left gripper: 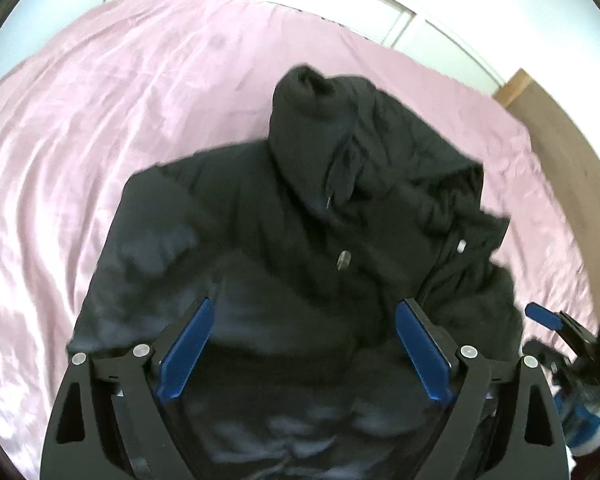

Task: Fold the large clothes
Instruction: 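Grasp the coat hood with both grippers and lift it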

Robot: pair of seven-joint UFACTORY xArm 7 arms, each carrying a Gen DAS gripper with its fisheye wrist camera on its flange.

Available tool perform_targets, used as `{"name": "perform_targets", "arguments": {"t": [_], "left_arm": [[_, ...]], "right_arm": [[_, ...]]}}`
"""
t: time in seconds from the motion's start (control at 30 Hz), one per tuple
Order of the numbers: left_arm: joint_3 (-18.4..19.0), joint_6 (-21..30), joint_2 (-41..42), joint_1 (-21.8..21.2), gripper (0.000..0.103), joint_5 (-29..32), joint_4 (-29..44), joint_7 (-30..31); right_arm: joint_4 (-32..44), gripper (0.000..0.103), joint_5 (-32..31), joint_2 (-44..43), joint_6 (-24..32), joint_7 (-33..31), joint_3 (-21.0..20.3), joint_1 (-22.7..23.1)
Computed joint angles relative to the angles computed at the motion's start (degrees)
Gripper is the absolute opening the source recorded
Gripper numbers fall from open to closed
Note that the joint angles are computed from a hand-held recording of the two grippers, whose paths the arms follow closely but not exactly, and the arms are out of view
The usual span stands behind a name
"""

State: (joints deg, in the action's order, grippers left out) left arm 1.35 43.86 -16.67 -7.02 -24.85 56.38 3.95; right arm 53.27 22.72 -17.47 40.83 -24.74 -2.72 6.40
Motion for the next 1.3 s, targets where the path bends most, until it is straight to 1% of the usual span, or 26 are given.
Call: {"name": "perform_targets", "arguments": {"t": [0.1,0.2,0.3,0.37,0.4,0.43,0.5,0.57,0.63,0.67,0.7,0.77,0.87,1.0,1.07,1.1,1.13,1.2,1.23,1.27,1.3], "left_arm": [[0.4,-0.41,4.94,-0.26,0.091,-2.12,5.97,0.53],[0.16,-0.1,9.75,0.22,0.093,-4.04,11.57,1.76],[-0.4,1.08,16.88,1.77,0.094,-7.75,19.51,2.04],[-1.25,1.54,21.27,3.3,0.095,-9.3,24.41,1.47],[-1.73,1.97,24.01,4.16,0.095,-10.43,27.43,1.11],[-2.27,2.16,26.06,4.81,0.095,-10.17,29.79,0.15],[-3.39,1.74,29.29,6.04,0.095,-9.96,33.2,-1.53],[-4.56,2.65,32.86,7.67,0.096,-11.64,36.89,-3.02],[-6.01,3.99,35.89,9.63,0.096,-14.35,39.78,-3.77],[-7.29,5.53,37.84,11.17,0.096,-17.42,41.71,-2.99],[-7.85,6.2,39.07,11.7,0.096,-18.09,42.95,-3.12],[-8.1,5.73,40.91,11.44,0.096,-16.86,44.56,-4.75],[-9.71,5.84,43.37,12.21,0.096,-18.44,46.35,-5.47],[-10.47,6.28,46.16,11.47,0.096,-16.43,49.1,-6.77],[-9.84,6.28,47.17,10.2,0.096,-13.45,50.51,-9.2],[-9.63,6.61,47.56,9.76,0.096,-12.03,51.21,-10.42],[-9.25,7.2,48.35,9.15,0.093,-10.3,52.52,-12.22],[-9.86,6.96,48.67,9.23,0.082,-9.58,53.03,-12.91],[-9.85,7.54,49.01,9.04,0.071,-8.57,53.83,-13.26],[-9.84,8.37,49.17,8.98,0.058,-7.57,54.34,-13.3],[-9.76,9.46,49.42,8.82,0.051,-6.44,55.03,-13.42]], "right_arm": [[7.06,0.092,0.77,6.83,-0.94,-0.33,-1.98,-2.04],[12.46,0.092,1.53,12.59,-2.76,0.28,-1.88,-4.63],[19.85,0.092,5.62,19.88,-2.39,1.06,-1.54,-7.61],[23.18,0.092,5.83,23.22,-2.74,2.11,-0.6,-9.43],[26.05,0.093,7.0,25.92,-1.9,2.12,-0.11,-10.58],[28.0,0.093,7.74,27.82,-1.49,3.12,0.4,-11.58],[30.58,0.094,10.74,30.63,-0.85,4.45,1.83,-13.74],[33.99,0.094,15.6,34.36,0.5,6.07,3.27,-16.42],[37.29,0.094,18.79,37.9,2.09,7.83,4.61,-18.58],[38.39,0.094,19.9,39.13,2.67,8.31,5.3,-19.44],[40.11,0.094,21.61,40.96,3.84,9.03,6.12,-20.5],[43.12,0.094,25.1,44.6,5.48,11.46,7.69,-22.3],[44.8,0.095,28.06,47.22,5.19,11.82,9.88,-23.44],[48.89,0.095,26.05,49.85,4.06,11.92,10.74,-22.17],[49.96,0.095,22.04,50.07,2.39,14.05,9.8,-20.38],[50.7,0.095,20.8,50.4,2.65,14.53,9.87,-20.3],[51.79,0.095,18.67,50.85,2.75,15.73,9.48,-19.59],[52.77,0.094,16.69,51.28,2.79,16.15,9.83,-19.49],[53.99,0.093,14.79,51.86,3.79,16.96,9.53,-19.11],[55.15,0.083,12.87,52.4,5.02,17.66,9.23,-18.8],[55.91,0.067,11.88,52.47,6.65,17.88,9.23,-19.33]]}}
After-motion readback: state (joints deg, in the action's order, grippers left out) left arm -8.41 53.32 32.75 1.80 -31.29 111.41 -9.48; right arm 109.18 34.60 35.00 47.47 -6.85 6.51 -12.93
